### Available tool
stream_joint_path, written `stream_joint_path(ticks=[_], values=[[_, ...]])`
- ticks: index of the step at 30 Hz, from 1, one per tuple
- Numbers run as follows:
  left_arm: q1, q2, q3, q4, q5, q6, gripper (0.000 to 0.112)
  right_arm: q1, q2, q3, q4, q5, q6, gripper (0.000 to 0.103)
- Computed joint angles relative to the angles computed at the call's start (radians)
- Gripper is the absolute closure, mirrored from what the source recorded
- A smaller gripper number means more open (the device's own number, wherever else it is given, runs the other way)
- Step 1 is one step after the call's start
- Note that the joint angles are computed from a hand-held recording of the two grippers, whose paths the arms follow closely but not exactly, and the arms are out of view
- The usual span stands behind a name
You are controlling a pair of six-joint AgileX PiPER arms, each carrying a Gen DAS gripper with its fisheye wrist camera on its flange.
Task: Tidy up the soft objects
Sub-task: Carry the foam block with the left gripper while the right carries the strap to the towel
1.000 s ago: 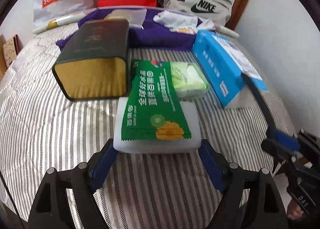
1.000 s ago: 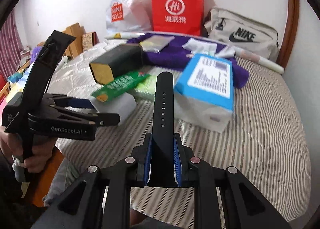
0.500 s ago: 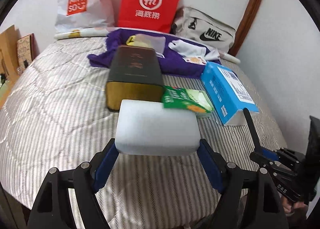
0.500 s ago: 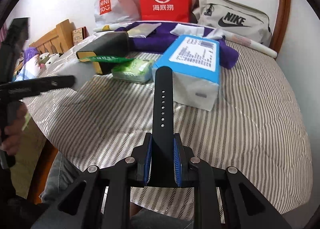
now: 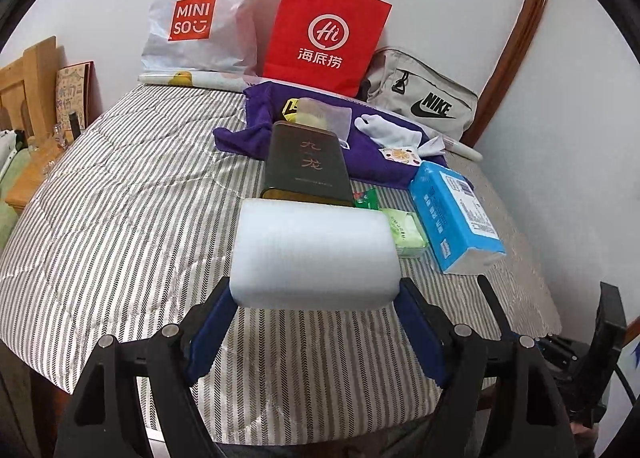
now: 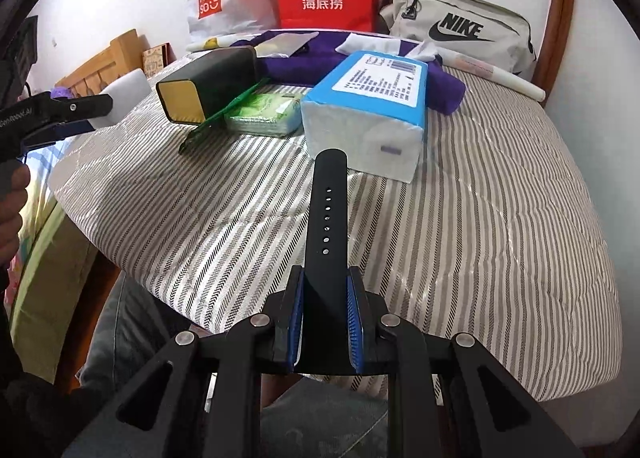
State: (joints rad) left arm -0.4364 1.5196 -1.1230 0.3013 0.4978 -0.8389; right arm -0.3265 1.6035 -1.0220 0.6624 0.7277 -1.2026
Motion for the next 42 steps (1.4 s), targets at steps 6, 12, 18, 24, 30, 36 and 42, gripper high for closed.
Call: stream_joint_path(ticks=[6,12,18,24,30,36,42], values=[[0.000,-0.006,-0.042,-0.025,0.036,0.022,0.034,-0.021,-0.002,-0.039,-0.002,0.048,0.032,0.083],[0.012,0.012,-0.109,-0.063,0.069,0.069,0.034,-0.024,0.006,-0.119,-0.015,0.103,0.087,0.083],[0.042,0.031,-0.171,-0.131,0.084,0.136,0.034,-0.017,0.018,-0.210,-0.011,0.151,0.133,0.083],[0.063,0.070,-0.253,-0.162,0.112,0.186,0.034,0.014,0.068,-0.325,-0.030,0.180,0.201,0.083],[0.087,0.131,-0.370,-0.184,0.155,0.230,0.034,0.051,0.128,-0.450,-0.060,0.200,0.269,0.083],[0.108,0.221,-0.524,-0.189,0.230,0.256,0.034,0.088,0.230,-0.629,-0.100,0.247,0.361,0.083],[0.138,0.308,-0.660,-0.217,0.282,0.298,0.034,0.123,0.334,-0.807,-0.142,0.277,0.431,0.083]])
